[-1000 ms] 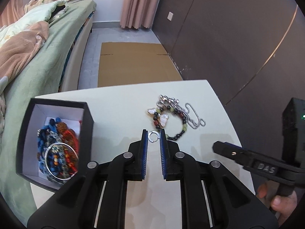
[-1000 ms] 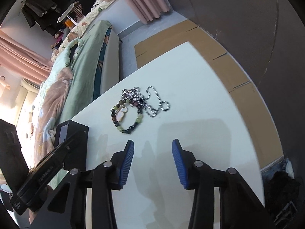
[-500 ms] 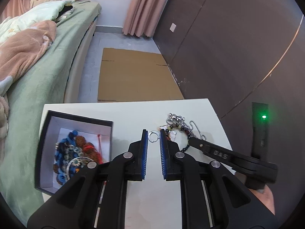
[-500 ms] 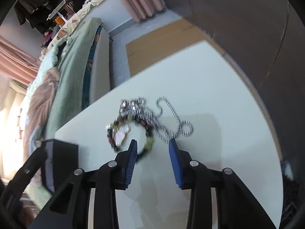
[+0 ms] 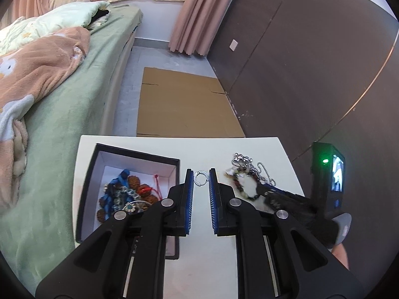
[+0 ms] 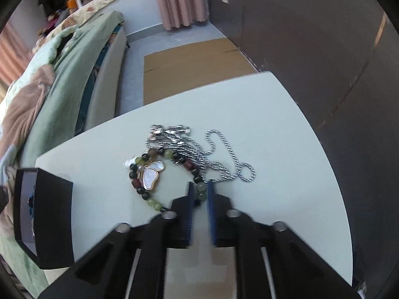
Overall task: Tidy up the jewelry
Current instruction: 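Carry ring into the box with left gripper while right gripper drops bead bracelet in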
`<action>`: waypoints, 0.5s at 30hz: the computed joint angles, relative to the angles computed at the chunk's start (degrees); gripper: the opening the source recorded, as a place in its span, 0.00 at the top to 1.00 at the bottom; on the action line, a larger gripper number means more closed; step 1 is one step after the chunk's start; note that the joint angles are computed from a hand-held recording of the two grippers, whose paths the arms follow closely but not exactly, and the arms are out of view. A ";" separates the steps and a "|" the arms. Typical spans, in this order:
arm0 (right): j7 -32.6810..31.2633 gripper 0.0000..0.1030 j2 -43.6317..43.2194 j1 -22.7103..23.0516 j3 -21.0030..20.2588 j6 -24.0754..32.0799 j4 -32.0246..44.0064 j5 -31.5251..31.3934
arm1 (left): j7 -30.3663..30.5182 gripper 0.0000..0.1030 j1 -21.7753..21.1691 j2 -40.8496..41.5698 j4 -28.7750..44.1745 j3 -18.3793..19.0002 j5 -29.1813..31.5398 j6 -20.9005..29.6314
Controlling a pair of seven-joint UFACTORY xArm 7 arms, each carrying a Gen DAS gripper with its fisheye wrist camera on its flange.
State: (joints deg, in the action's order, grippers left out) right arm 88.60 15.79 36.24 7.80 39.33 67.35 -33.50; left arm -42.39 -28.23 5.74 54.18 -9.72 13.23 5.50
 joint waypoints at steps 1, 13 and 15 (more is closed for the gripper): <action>-0.11 0.92 -1.05 -0.69 0.19 -1.79 -1.63 1.24 | 0.21 0.87 0.19 -0.41 -0.49 0.01 -0.23 -0.06; 18.06 0.93 -12.65 -3.49 1.76 -19.21 -14.05 -12.31 | 3.74 0.87 3.70 -5.64 -6.63 -1.65 -6.49 -1.72; 22.69 0.93 -13.54 -4.16 2.58 -20.49 -13.79 -17.57 | 5.25 0.87 3.84 -5.70 -6.75 -1.98 -9.04 -1.06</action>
